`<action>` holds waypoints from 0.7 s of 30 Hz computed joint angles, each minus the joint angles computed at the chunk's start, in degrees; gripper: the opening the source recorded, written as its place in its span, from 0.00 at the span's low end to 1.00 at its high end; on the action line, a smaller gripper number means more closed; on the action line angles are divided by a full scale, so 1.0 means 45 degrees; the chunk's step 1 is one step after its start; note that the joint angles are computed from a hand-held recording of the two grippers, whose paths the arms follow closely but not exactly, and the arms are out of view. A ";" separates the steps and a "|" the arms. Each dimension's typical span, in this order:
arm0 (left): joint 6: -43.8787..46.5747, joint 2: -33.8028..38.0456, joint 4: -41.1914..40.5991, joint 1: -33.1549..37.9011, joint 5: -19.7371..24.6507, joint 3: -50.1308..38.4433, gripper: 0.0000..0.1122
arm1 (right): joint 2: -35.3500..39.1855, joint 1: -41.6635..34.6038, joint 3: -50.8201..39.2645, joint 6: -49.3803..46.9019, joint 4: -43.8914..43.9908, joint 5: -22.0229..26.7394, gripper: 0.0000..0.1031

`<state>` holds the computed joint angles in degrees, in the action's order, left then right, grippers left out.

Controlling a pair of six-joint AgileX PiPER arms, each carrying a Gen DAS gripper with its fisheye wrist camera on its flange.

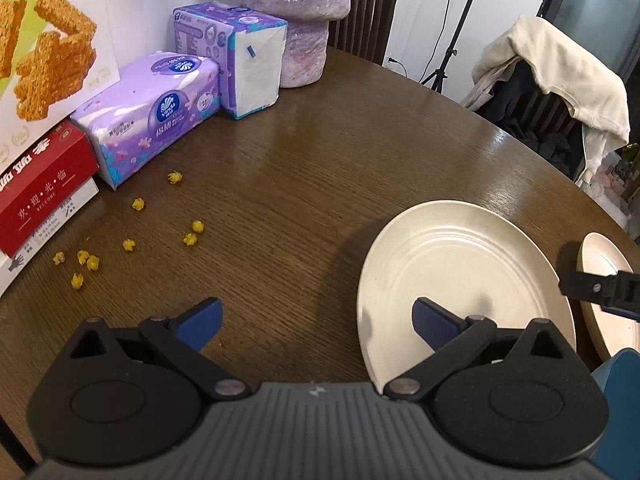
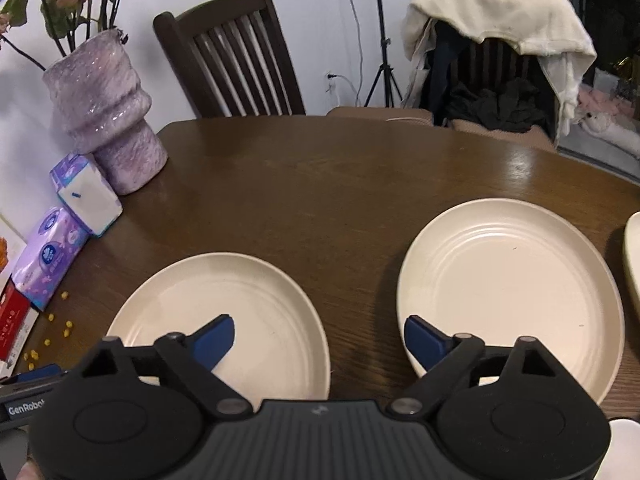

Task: Organize plates and bowls
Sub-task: 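Close the left gripper on the cream plate rim while the right gripper grips it too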

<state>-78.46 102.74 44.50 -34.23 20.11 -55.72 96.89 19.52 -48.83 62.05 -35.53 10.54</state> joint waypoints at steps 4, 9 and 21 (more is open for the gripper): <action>0.0767 0.0142 -0.0717 0.0041 -0.0067 -0.0087 0.82 | 0.0413 -0.0010 -0.0393 -0.1139 0.1071 0.0460 0.65; 0.2141 0.0205 -0.2197 0.0264 -0.0333 -0.0104 0.68 | 0.0900 -0.0161 -0.0824 -0.2845 0.2754 0.0670 0.45; 0.4171 -0.0009 -0.4168 0.0419 -0.0977 0.0110 0.28 | 0.1317 -0.0509 -0.1278 -0.6626 0.6344 0.1190 0.14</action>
<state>-59.69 102.70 25.75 -32.34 15.72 -55.22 102.81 17.23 -54.58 32.23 -6.98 15.90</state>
